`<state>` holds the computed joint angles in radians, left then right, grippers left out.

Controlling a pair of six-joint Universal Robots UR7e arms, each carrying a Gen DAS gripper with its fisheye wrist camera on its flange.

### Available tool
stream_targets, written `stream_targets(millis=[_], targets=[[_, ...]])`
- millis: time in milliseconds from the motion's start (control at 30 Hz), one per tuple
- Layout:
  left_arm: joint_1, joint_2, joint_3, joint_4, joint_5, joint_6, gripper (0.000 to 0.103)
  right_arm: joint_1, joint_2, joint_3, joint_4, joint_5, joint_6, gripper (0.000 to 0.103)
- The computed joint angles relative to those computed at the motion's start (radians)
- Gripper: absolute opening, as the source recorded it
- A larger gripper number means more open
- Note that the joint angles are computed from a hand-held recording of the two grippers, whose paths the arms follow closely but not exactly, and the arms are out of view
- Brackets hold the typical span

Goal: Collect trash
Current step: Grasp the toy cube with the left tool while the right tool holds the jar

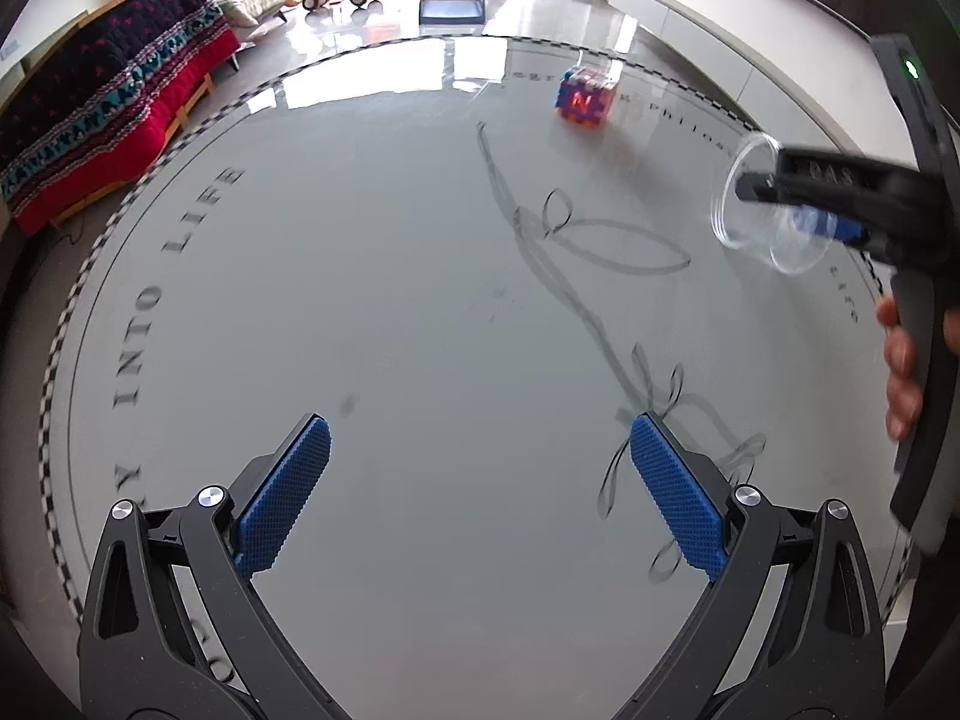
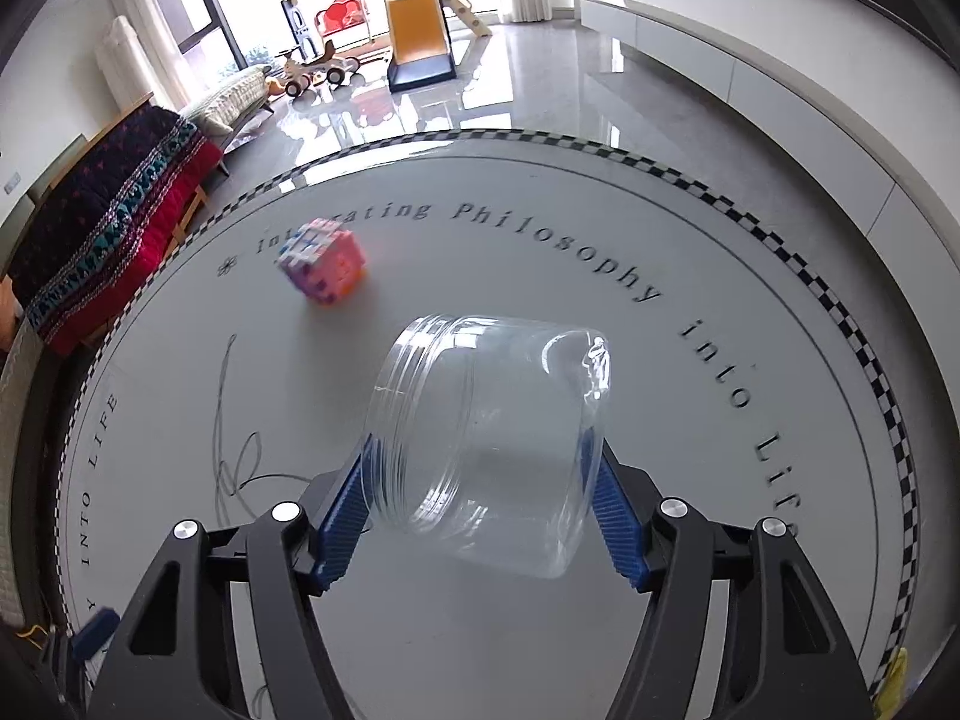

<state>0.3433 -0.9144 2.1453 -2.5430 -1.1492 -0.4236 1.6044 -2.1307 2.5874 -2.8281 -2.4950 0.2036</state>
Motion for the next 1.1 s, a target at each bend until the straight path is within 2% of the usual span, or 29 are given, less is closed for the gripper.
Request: stream_targets(millis=[267,400,500,867,1100], targets=[[0.007,0.150,-0.148,-0.010,0.000,0.044,0.097,-0.069,-0.100,-0.020,0.023,0.041,-0.125,0.068],[0.012,0.225,-0.224,-0.004,0.025,0.051,0.097,-0.110,-0.124,-0.026,0.022,0.068,-0.180,0.068],[0.027,0.281,-0.283,0.003,0.018,0.063,0.097,-0.160,-0.140,-0.033,0.019,0.114,-0.224,0.068],[0.078,0.442,-0.503,0.019,0.032,0.153,0.097,-0.268,-0.109,-0.052,-0.054,0.201,-0.339,0.068],[0.104,0.530,-0.636,0.013,0.046,0.210,0.097,-0.267,-0.071,-0.056,-0.092,0.203,-0.361,0.068]])
